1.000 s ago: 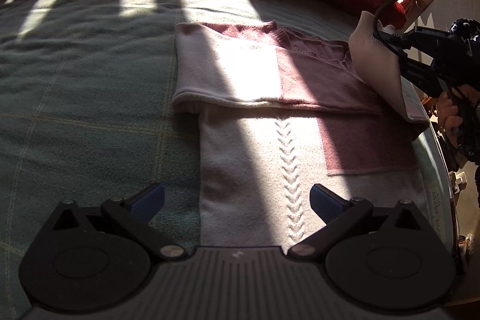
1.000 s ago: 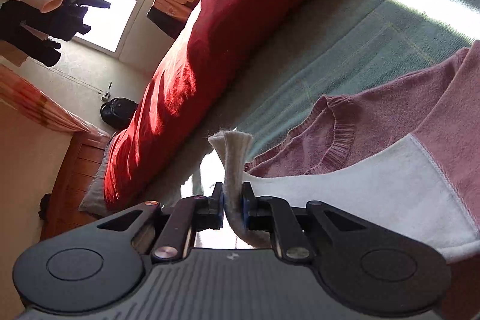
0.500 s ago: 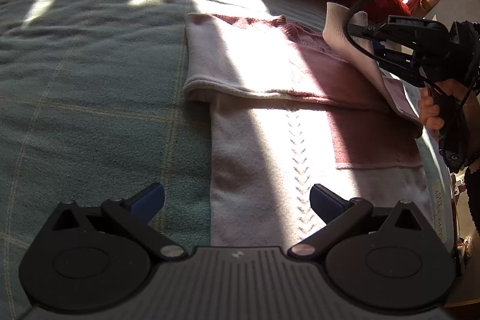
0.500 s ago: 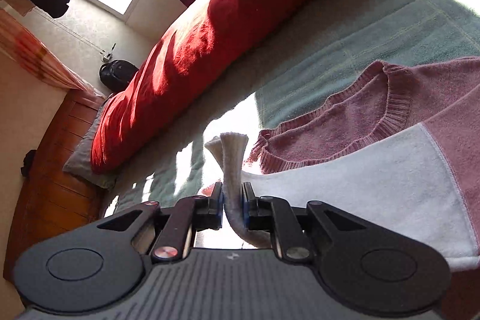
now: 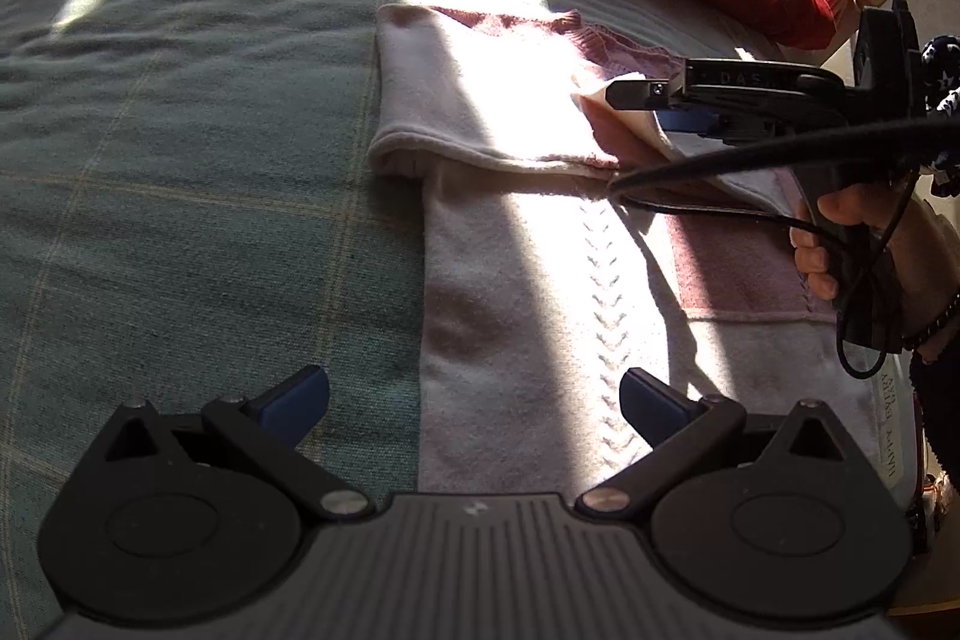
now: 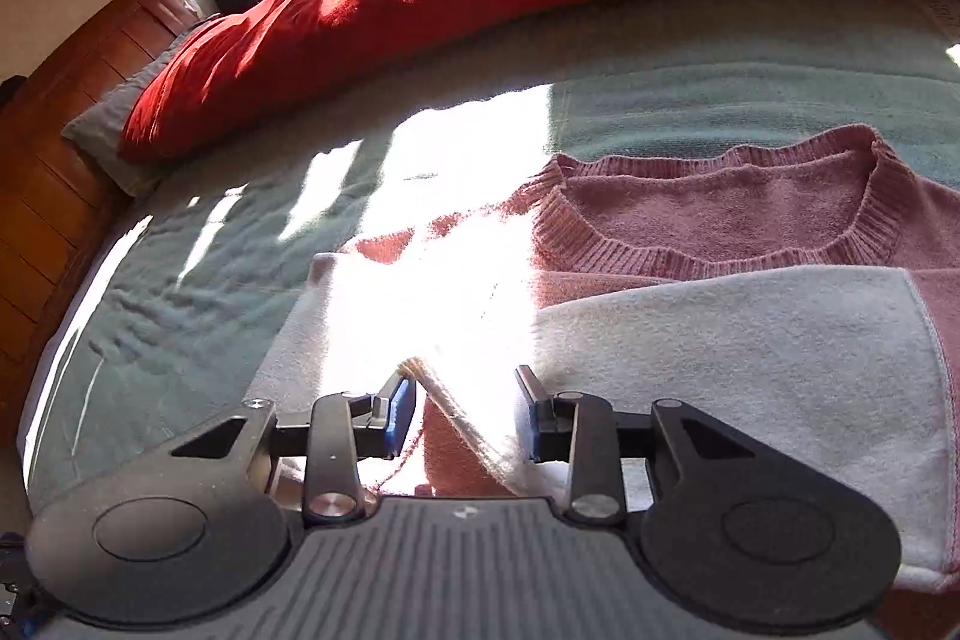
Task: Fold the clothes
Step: 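Lay the sleeve across the sweater body and open the right gripper, then lift the open right gripper back from the folded sleeve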
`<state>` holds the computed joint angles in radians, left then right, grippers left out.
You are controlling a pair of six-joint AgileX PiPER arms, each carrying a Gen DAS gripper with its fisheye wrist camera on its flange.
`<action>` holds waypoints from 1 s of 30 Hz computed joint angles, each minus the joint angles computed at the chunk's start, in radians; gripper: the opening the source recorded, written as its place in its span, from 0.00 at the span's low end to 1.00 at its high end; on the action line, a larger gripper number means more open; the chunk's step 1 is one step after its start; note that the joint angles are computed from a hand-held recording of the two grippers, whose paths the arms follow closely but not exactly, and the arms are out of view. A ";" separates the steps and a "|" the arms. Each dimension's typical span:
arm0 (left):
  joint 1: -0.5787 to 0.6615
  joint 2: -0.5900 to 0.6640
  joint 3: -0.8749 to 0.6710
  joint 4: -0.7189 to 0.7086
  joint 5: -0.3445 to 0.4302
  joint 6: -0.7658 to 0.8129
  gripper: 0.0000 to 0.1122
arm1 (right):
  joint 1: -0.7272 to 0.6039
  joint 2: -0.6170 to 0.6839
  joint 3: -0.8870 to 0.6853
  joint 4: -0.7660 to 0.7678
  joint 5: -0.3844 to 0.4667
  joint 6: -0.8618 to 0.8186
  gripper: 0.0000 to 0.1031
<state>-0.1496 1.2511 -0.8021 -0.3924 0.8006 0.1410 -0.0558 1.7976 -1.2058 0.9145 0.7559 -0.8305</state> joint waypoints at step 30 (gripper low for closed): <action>-0.318 0.664 -0.613 -0.098 -0.165 0.001 0.91 | -0.406 -0.240 0.361 -0.186 0.008 -0.477 1.00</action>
<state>-0.4680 1.9148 -1.4148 -0.4902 0.6353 0.1415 -0.4619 1.5574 -0.8447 0.7284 0.7635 -1.3077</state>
